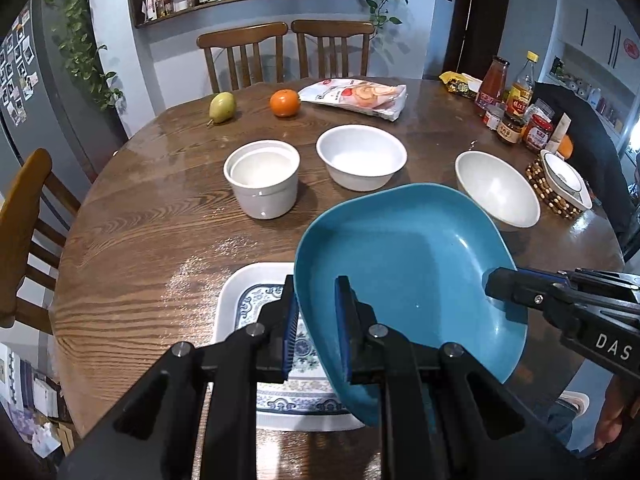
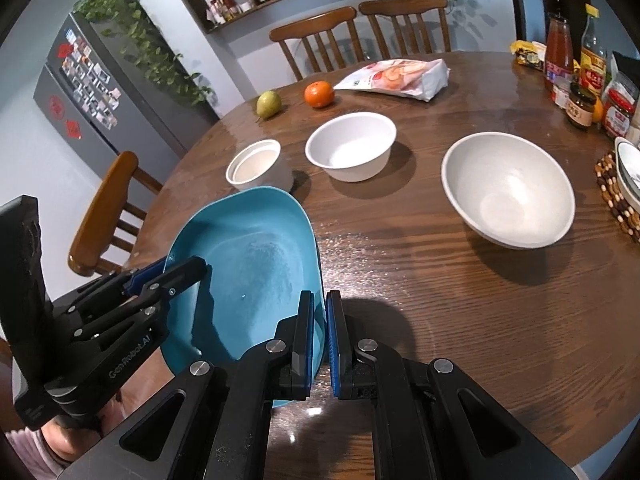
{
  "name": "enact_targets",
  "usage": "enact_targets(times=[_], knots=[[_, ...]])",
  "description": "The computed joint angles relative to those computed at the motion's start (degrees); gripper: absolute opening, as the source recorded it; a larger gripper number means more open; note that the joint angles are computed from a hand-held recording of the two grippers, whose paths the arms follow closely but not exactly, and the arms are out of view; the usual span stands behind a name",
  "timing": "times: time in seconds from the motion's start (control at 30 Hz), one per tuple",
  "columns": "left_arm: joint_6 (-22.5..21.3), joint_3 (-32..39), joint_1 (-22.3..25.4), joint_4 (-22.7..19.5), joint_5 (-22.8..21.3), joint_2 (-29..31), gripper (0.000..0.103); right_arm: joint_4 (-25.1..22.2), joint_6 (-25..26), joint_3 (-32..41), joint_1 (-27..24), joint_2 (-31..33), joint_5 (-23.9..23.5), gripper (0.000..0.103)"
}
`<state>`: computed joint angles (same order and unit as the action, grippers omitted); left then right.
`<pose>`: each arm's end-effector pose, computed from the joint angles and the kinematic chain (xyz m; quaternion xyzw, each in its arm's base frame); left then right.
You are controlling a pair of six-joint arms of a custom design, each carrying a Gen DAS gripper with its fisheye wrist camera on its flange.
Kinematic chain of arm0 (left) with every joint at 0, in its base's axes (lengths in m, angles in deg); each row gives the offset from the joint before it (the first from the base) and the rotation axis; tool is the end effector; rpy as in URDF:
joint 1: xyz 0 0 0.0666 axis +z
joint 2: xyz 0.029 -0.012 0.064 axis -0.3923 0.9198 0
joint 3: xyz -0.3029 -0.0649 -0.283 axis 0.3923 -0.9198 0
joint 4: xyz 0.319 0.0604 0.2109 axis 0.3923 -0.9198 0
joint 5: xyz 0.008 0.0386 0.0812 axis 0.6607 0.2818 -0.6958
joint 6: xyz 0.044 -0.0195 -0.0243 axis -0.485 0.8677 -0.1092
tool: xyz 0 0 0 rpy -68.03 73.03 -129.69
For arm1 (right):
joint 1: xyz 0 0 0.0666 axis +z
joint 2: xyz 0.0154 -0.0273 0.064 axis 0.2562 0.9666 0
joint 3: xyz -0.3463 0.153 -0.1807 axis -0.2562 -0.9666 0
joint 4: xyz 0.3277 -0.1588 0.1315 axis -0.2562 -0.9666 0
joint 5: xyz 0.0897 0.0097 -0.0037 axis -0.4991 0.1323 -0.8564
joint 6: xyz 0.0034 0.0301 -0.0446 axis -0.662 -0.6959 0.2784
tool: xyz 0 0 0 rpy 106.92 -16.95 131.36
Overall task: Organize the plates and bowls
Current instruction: 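Lower the teal plate onto the stacked patterned plates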
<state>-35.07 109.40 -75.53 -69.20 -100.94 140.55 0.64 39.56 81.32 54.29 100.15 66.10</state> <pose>0.3260 -0.4051 0.4712 0.1612 0.9257 -0.0650 0.3359 0.2831 0.2253 0.4567 0.0407 0.9343 0.1701 0.3106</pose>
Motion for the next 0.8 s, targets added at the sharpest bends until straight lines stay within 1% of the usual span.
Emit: enact_targets(times=[0.8], knots=[[1.76, -2.93, 2.2, -1.58, -0.95, -2.01, 0.015, 1.83, 1.33, 2.56, 1.32, 4.75, -3.13, 0.008]])
